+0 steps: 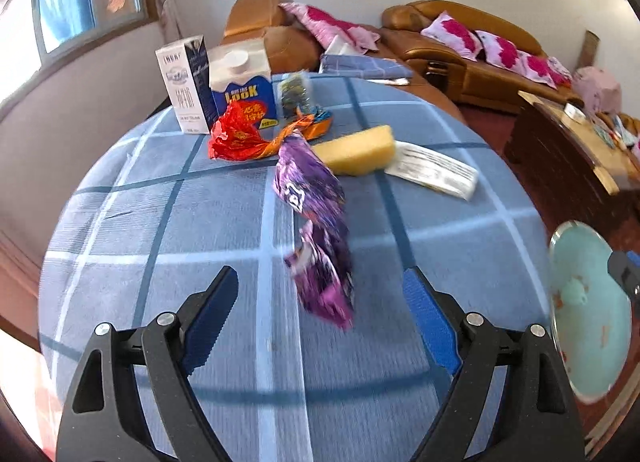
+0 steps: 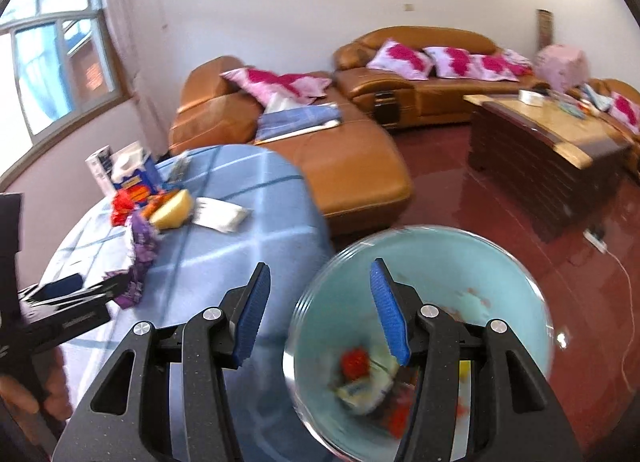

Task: Collect trash
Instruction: 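Grasp the purple snack wrapper with the left gripper while the right grasps the white receipt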

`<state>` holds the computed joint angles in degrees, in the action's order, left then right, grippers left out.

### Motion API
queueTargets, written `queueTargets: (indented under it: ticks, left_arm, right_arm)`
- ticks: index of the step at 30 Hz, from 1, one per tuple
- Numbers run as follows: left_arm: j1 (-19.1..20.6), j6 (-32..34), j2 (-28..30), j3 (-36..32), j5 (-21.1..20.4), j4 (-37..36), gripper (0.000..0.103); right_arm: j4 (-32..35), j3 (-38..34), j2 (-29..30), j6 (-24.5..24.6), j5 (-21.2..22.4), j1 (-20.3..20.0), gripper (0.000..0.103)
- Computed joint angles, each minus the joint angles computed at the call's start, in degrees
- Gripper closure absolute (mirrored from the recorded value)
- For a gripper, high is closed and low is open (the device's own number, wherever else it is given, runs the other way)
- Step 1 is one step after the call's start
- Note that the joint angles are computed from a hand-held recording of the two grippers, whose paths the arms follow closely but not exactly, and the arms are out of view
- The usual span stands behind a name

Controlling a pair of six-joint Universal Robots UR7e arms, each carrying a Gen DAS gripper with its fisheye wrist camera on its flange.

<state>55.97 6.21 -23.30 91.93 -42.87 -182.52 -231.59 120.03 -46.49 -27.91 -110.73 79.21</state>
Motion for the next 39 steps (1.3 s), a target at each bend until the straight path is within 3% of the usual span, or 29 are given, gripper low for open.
queueTargets:
  ticks: [8, 11, 13, 15, 23, 30, 34, 39]
  left_arm:
    - [3.05, -4.76, 3.99, -9.78, -0.04, 9.21, 0.036]
    - [4.00, -5.05, 3.83, -10.66, -2.48, 9.91, 0.050]
    - [4.44, -4.31, 3.34, -10.68, -3.62, 9.81, 0.068]
    - [5.03, -4.65, 2.75, -10.46, -4.72, 10.21, 0.077]
    - [6.32, -1.41, -1.26, -6.40, -4.39, 7.62, 0.083]
    - [7.21, -1.99, -3.56, -4.32, -2.50, 7.23, 0.083]
    - [6.97, -2.31, -5.07, -1.94, -2.56, 5.64, 0.083]
    - [6.08, -1.81, -7.03, 1.59, -2.66, 2.78, 0.083]
  right_arm:
    - [17.27, -14.14, 4.79, -5.99, -1.83, 2.82, 0.051]
    - [23.43, -19.21, 6.56, -6.98, -2.34, 3.21, 0.051]
    - [25.88, -21.52, 7.32, -8.26, -1.82, 3.36, 0.050]
    - [30.30, -23.89, 7.75, -8.70, -0.17, 3.31, 0.050]
    - [45.73, -33.46, 10.90, -6.17, 0.87, 2.71, 0.051]
    - [46.10, -31.30, 9.85, -4.63, 2.09, 3.04, 0.074]
    - [41.50, -27.59, 8.89, -5.25, 0.79, 4.06, 0.090]
    - [34.43, -21.46, 6.53, -2.73, 1.98, 4.90, 0.093]
